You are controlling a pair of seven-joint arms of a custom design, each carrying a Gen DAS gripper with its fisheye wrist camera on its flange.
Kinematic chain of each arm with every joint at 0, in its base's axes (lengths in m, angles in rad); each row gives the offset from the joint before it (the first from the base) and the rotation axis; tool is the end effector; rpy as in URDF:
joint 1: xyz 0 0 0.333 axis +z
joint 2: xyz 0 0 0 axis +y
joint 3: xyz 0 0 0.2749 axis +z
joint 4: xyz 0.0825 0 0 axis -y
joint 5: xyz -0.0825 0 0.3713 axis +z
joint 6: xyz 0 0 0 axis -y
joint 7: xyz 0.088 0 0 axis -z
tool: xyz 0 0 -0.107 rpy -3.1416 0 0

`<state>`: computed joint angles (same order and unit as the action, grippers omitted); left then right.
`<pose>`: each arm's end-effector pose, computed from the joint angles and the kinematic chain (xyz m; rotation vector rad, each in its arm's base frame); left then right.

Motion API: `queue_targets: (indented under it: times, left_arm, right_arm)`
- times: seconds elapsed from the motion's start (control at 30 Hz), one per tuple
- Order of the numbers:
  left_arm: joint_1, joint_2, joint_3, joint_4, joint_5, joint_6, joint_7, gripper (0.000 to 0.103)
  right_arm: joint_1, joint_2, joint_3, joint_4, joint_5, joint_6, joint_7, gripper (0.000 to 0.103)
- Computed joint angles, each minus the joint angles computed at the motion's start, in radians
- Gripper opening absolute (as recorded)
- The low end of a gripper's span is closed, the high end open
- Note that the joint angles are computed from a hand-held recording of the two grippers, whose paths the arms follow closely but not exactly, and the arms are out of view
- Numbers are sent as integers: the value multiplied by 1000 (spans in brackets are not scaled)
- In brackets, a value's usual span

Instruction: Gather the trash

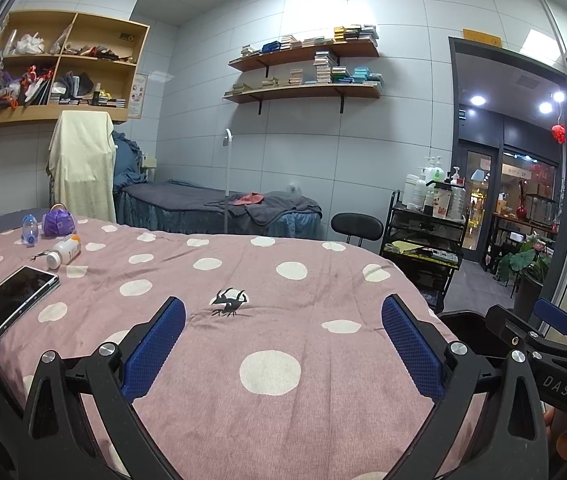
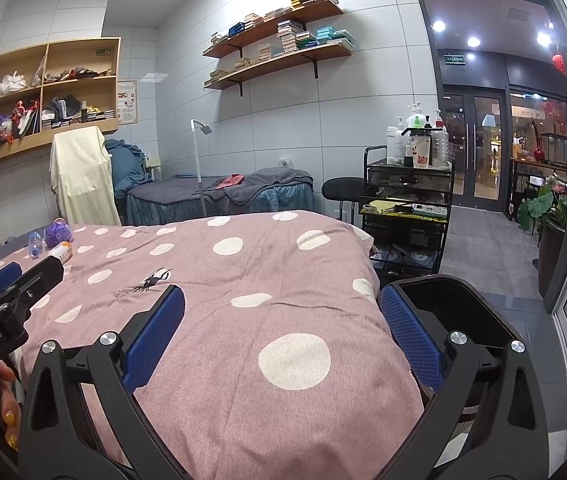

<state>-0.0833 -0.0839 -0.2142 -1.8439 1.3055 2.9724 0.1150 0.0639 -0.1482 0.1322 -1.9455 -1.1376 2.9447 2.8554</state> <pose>0.5160 -0.2325 0.6178 -1.3894 1.4289 -1.2346 0.5240 0.1693 0.6115 -1.3631 1.4708 -1.0010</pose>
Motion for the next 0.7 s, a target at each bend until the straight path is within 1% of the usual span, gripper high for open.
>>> queue_targets:
  times: [0.5,0.63,0.7]
  left_arm:
    - [6,-15,-5,-18,1,-2,-3,97]
    - [6,-38,-13,-39,-3,-32,-10,97]
    - [9,-41,-15,-43,-5,-31,-15,97]
  right_arm:
    - [-1,0,1,-4,8,1,1,97]
    - [-1,0,2,-5,4,-1,6,97]
    - [0,0,0,-6,6,2,3,97]
